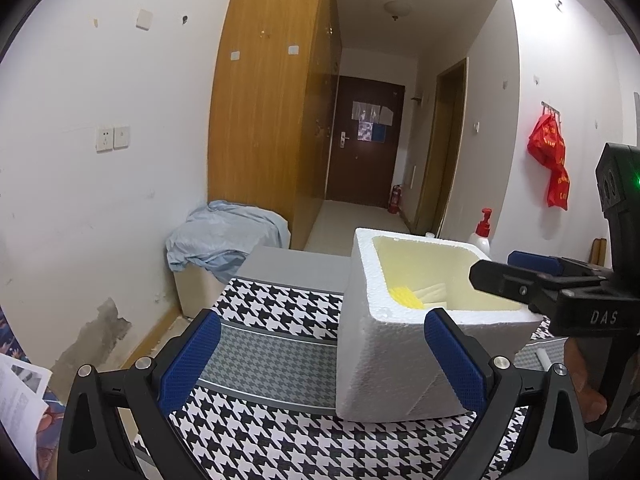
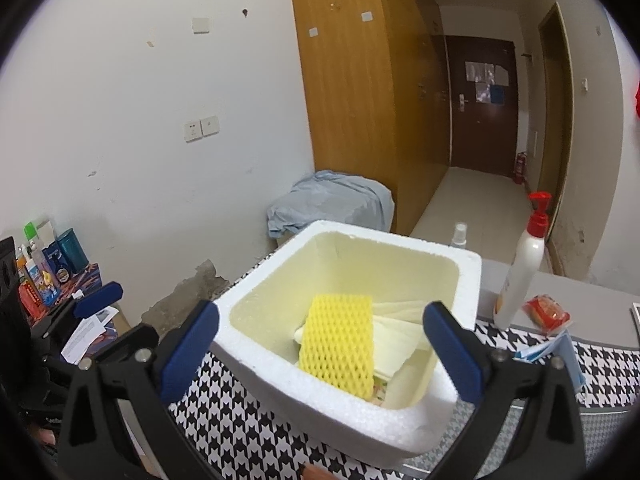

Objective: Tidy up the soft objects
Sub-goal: 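Raise the open right gripper out of the foam box, then move both tools away from the box toward the blue face mask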

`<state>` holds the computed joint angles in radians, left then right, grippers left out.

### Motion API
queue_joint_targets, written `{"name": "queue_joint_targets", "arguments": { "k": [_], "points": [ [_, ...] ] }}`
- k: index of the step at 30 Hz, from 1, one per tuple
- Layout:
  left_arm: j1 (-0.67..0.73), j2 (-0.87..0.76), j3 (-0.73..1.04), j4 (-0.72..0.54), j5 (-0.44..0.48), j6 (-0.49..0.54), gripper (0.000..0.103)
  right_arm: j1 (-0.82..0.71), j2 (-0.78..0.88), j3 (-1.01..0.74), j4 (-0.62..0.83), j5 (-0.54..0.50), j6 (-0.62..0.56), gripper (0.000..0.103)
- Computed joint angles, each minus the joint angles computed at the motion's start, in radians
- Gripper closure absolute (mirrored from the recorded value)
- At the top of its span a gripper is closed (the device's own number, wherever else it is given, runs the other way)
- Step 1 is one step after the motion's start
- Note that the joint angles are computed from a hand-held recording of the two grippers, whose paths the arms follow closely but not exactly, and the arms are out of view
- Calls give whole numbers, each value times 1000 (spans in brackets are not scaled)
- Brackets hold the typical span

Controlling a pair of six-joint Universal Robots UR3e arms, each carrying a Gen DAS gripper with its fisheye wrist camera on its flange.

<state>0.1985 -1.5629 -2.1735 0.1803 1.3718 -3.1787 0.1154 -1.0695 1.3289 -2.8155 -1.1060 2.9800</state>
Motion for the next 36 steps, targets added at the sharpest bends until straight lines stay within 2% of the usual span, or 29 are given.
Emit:
{"name": "queue_joint_targets", "arguments": {
  "k": [12,22,27,30,36],
  "points": [
    [-39,62,-28,0,15,6,1,-44,-115,179,-115,45,7,0],
    [-123,79,-22,0,70,4,1,-95,-220,337,-190,67,10,0],
    [-172,70,-9,11,102,1,1,-136,-276,420,-241,97,18,0],
    [-204,58,3,18,118,-2,1,-161,-291,492,-354,110,39,0],
    [-255,25,40,11,140,-3,1,-226,-360,585,-376,169,23,0]
  ]
}}
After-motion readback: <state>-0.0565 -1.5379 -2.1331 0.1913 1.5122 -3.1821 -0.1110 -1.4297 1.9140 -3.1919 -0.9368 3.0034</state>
